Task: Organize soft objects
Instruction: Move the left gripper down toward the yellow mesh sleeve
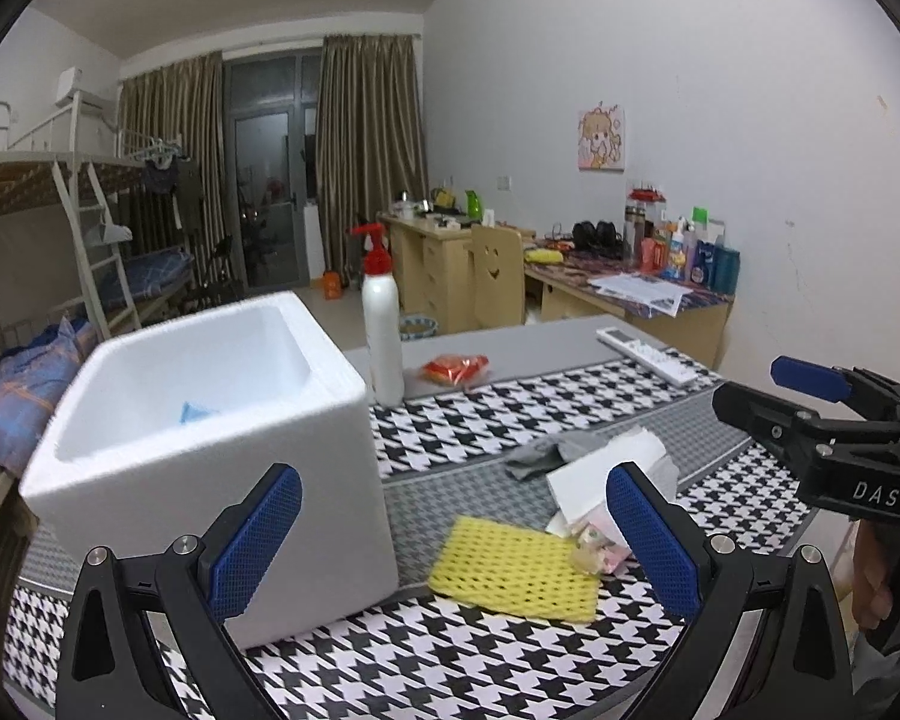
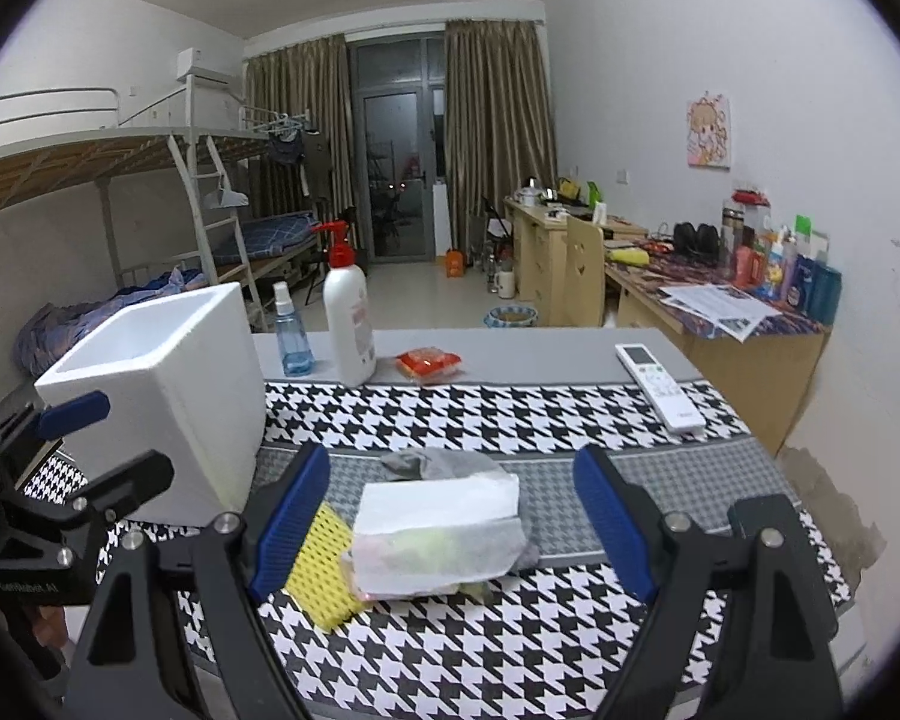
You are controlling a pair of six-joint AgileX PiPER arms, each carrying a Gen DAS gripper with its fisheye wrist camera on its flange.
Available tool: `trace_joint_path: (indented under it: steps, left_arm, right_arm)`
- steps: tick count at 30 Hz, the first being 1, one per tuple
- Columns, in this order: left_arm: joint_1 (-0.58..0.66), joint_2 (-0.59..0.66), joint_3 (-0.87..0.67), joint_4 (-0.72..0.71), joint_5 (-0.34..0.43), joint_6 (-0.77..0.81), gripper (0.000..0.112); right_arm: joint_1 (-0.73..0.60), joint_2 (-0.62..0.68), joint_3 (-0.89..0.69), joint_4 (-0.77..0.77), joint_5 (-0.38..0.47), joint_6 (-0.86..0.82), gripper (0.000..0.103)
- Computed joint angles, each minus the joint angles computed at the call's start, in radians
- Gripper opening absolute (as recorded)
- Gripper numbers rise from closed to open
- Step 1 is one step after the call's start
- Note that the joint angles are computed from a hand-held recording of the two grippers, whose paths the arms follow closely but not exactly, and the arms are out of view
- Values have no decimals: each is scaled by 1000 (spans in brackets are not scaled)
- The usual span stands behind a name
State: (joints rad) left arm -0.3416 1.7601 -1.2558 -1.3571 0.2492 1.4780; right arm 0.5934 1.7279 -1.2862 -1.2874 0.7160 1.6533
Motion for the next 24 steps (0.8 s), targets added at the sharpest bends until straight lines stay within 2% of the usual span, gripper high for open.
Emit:
trace_joint_path:
  steps: [8,12,17,24]
  left_arm:
    - [-11,18,13,-15,6,12,102]
    - [-26,40,-9,61,10,-69,102]
    - [-32,61,-17,21,23,-25,102]
    - [-35,97,-48,52,12,-65,102]
  right_arm:
    - [-15,7,21,18,-16,17,87]
    - [-25,9,30,24,-29,24,87]
    - [-33,2,48,25,-35,34,87]
    - [-44,2,57,30,-46,31,87]
